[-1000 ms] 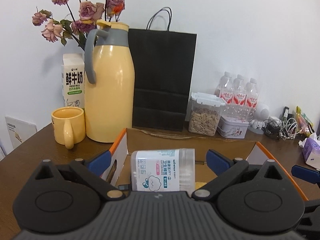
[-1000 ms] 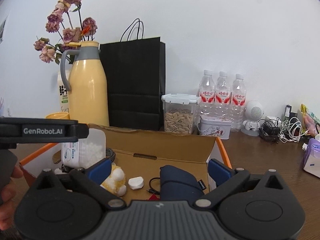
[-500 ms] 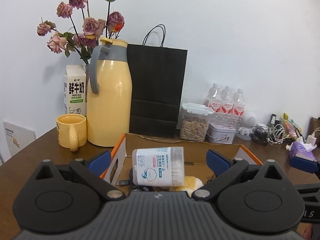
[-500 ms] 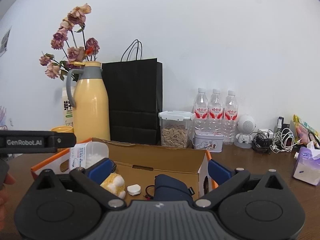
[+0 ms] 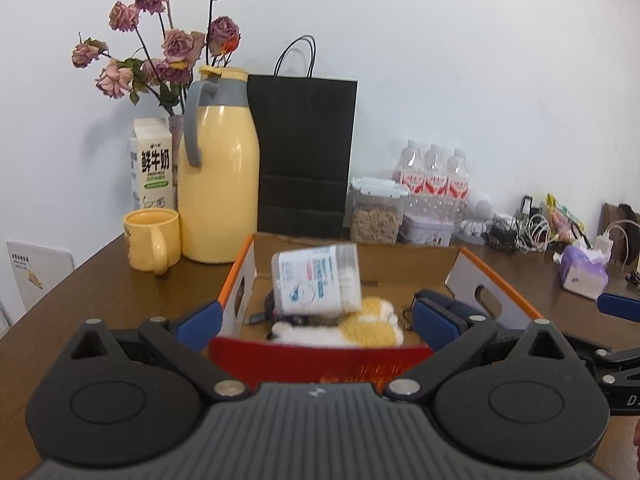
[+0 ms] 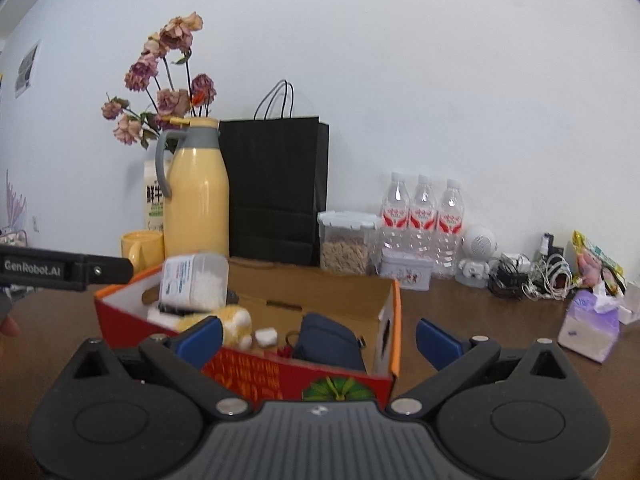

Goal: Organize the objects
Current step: 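Move both grippers back out of the box toward the table items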

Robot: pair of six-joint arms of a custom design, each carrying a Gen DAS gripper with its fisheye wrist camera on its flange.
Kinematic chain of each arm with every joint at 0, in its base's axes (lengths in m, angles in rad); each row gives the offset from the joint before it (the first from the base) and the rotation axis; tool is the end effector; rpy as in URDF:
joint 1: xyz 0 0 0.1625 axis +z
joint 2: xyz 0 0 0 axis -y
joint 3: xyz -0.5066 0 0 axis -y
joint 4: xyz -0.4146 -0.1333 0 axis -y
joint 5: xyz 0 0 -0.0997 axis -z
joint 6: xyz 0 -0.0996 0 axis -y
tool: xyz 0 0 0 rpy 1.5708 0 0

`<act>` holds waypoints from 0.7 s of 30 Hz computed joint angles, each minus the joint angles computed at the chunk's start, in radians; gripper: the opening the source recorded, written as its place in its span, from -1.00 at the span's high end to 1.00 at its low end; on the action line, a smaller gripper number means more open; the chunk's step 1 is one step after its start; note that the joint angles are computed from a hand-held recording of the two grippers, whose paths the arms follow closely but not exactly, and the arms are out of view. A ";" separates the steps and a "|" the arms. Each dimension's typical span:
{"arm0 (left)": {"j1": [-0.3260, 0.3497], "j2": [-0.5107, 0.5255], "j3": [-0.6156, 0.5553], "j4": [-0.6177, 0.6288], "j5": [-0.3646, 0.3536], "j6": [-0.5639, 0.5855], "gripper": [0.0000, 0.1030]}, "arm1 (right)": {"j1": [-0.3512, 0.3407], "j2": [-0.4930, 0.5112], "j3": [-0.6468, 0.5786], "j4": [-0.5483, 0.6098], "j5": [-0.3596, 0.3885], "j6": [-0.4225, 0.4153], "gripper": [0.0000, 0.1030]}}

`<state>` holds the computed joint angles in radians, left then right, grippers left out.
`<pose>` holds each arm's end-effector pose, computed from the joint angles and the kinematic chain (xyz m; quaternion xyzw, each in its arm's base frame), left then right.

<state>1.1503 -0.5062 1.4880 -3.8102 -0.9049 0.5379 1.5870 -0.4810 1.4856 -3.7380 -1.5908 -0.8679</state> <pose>-0.1400 -0.7903 0.1341 0.1818 0.7669 -0.5394 0.2965 0.1443 -0.8003 0.0990 0.3525 -0.7577 0.4966 0.2344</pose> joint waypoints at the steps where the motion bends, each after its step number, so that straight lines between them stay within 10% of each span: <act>1: 0.000 -0.005 0.010 0.000 0.006 -0.003 -1.00 | -0.002 -0.006 0.013 0.002 -0.008 0.000 -1.00; 21: -0.009 -0.086 0.203 -0.036 0.135 -0.072 -1.00 | -0.041 -0.083 0.194 -0.001 -0.109 -0.015 -1.00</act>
<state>1.1412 -0.5917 1.6912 -3.8464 -0.7703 0.4655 1.5456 -0.5639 1.6800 -3.7389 -1.6995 -0.8831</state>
